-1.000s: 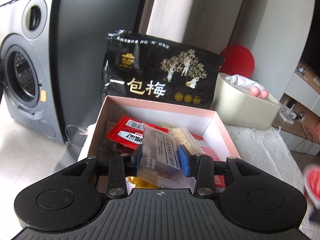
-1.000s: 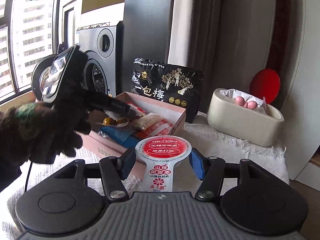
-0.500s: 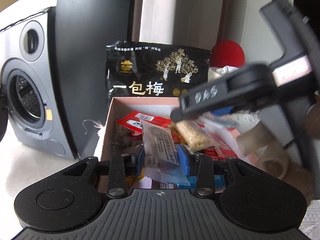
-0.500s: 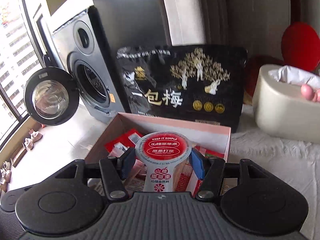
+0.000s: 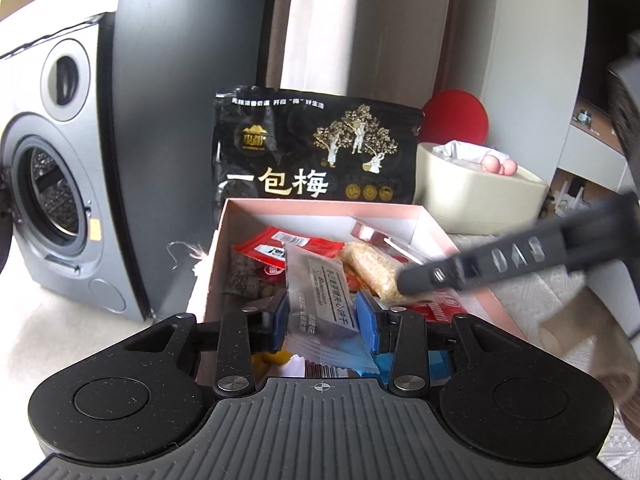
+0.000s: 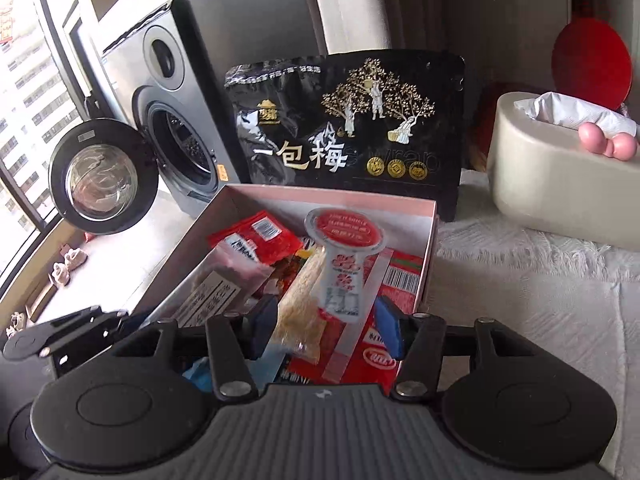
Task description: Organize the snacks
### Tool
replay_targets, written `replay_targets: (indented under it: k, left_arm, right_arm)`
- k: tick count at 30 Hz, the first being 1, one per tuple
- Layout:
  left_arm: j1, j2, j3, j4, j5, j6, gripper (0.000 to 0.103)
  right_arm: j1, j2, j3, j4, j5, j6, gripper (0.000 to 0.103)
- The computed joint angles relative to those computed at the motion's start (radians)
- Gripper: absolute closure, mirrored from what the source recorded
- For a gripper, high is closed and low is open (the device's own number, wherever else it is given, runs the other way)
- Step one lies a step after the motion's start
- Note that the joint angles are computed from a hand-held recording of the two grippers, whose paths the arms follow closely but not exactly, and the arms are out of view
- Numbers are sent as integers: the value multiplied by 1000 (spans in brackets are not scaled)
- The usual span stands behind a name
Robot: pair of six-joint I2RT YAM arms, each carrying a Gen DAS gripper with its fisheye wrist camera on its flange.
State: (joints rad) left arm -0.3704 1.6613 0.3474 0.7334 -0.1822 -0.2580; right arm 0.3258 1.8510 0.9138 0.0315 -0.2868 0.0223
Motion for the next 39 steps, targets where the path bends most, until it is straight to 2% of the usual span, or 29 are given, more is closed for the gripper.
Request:
replay_targets:
  k: [1,4,9,13,15,19,22,23,27,28,31,32,36,38,39]
  left_arm:
    - [-3,-3,2,-6,-8,-2,62]
    - [-14,-23,7,-38,-32,-1,62]
    - [-27,-42,19,-84,-57,6,62]
    - [-7,-46,17,-84,-91,17,62]
    - [35,-65,6,-82,-54,0,63]
    - [118,-148,-37,-70,109,-33,65]
    - [118,-155,-7,-127,216,-9,65]
    - [98,-136,20,-166,224,15,64]
    - [2,-12,106,-228,25,63,63]
    - [18,2,97,-197,28,50,60]
    - [61,-22,87,-212,52,7,62]
    - [64,-39,75,-208,59,2,65]
    - [13,-189,-21,-205,0,-32,66]
    - [-59,-314,-81,-249,-79,-67,66]
    - [-104,-377,-113,-270,-122,-86,66]
  right_arm:
    - [2,-15,-19,-6,-7,-20,74]
    - [18,-53,-73,-7,-8,-83,75]
    - [68,-73,-134,56,125,-165,75]
    - [25,-75,-127,36,83,-157,82]
    - [21,-93,-145,44,76,-156,82]
    - [-2,-117,-172,61,28,-152,81]
    - [-25,-129,-180,66,-36,-138,81]
    - [-27,-134,-183,68,-44,-133,81]
    - [-28,-147,-197,71,-49,-122,81]
    - [-33,-156,-207,75,-54,-122,81]
    - [-47,-195,-251,98,-60,-126,79]
    - [-49,-210,-266,109,-58,-124,79]
    - [-52,-300,-357,169,-42,-96,76]
    - [-53,-367,-418,198,-37,-81,67]
    - [-52,-413,-457,213,-29,-67,56]
